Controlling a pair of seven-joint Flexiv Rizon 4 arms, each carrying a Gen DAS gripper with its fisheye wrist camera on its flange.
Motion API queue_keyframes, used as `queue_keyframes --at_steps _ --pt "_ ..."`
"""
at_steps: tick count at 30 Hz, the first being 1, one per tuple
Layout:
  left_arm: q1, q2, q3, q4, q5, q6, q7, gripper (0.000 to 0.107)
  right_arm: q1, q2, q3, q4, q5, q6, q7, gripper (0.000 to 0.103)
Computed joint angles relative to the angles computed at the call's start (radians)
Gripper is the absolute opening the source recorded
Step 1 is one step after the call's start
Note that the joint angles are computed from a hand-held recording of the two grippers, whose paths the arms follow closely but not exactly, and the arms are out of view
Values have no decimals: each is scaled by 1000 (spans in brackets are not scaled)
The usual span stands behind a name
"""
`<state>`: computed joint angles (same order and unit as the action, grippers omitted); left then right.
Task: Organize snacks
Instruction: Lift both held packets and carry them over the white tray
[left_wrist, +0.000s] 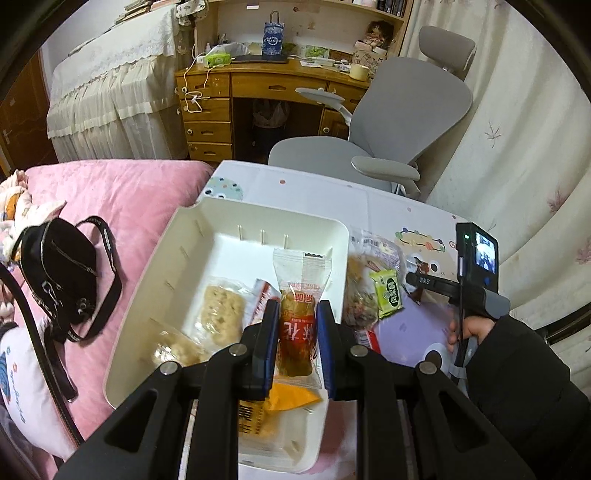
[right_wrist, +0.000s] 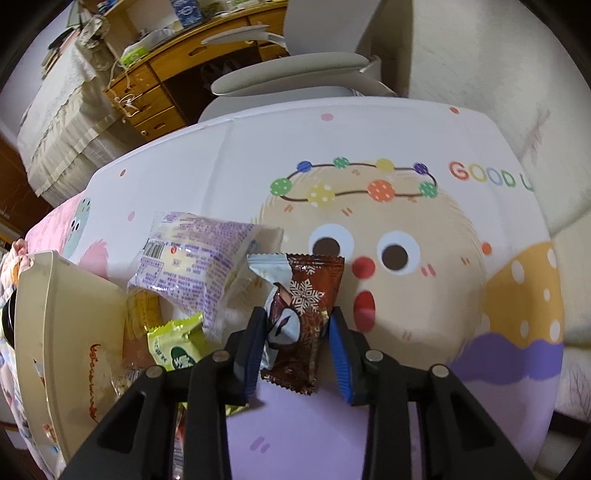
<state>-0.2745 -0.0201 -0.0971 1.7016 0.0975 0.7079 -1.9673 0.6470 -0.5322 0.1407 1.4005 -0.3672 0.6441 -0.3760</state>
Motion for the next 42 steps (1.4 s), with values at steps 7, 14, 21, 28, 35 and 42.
queue_keyframes --at_steps 7,14,21,28,35,42 --pt "24 25 20 44 -99 51 152 18 27 66 -5 50 -33 -5 126 33" --pt "46 48 40 113 -293 89 434 18 78 135 -2 78 -133 -54 313 33" --pt "60 99 77 215 -529 132 755 18 160 155 14 64 -253 -113 555 33" --pt "91 164 126 293 -670 81 968 19 273 110 20 -21 -350 -205 705 34" --pt "136 196 157 321 -698 -24 1019 19 366 51 8 -105 -404 -225 790 34" --pt "159 226 163 352 -706 -43 1042 19 435 -18 -22 -194 -442 -196 767 34"
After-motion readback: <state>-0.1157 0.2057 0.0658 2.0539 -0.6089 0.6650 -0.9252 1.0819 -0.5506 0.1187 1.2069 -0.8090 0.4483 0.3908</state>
